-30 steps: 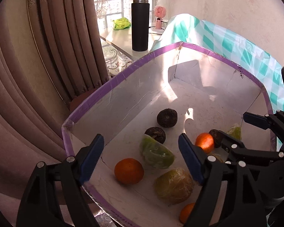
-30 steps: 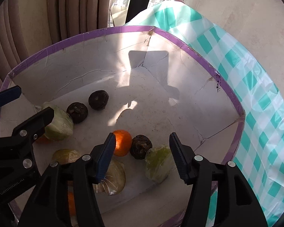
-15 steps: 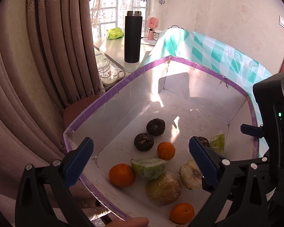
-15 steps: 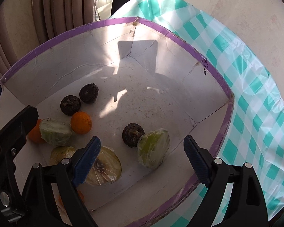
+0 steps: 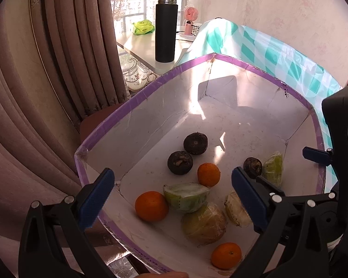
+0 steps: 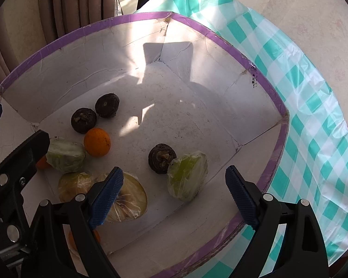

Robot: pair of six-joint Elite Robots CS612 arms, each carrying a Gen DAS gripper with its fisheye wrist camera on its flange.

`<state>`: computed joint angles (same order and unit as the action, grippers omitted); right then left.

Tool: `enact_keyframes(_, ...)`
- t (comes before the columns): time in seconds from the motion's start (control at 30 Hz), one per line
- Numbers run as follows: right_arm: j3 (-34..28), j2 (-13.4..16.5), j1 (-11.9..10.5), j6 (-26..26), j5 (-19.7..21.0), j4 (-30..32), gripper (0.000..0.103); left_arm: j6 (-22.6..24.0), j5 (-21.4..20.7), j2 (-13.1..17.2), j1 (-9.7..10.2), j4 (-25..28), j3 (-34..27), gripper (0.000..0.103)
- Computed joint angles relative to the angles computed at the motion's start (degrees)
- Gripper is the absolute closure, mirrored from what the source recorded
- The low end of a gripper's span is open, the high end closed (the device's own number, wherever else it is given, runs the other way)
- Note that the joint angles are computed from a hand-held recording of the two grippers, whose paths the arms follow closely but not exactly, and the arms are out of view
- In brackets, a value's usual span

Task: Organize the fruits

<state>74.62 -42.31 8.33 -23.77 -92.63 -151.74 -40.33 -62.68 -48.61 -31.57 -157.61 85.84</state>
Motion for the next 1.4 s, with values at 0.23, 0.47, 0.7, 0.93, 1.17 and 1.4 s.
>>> enact_keyframes(0.23, -0.1, 0.0, 0.0, 0.3, 0.2, 0.0, 0.017, -0.1, 0.5, -0.1, -0.05, 0.3, 0.0, 0.002)
enact_keyframes(0.47, 0.1, 0.0, 0.1, 0.1, -0.1, -0.4, 0.017, -0.5, 1.8, -0.1, -0.12, 0.5, 0.0, 0.002)
enact_keyframes(0.7, 0.0, 0.1, 0.1, 0.1, -0.2, -0.6, 0.016, -1.2, 2.2, -0.1, 0.20, 1.0, 0.0, 0.002)
enact_keyframes(0.93, 0.1, 0.0, 0.1, 0.1, -0.2, -0.6, 0.016, -1.9, 2.7, -0.1, 0.22, 2.3, -0.2, 0.002)
enact_keyframes(1.17, 0.0, 0.1, 0.2, 0.3, -0.2, -0.6, 0.016, -1.7, 2.8, 0.1, 0.29, 2.4, -0.3, 0.002)
enact_keyframes(1.4, -0.1, 0.2, 0.2, 0.4, -0.3, -0.8, 0.016, -1.7, 2.7, 0.1, 0.33, 2.2, -0.3, 0.002)
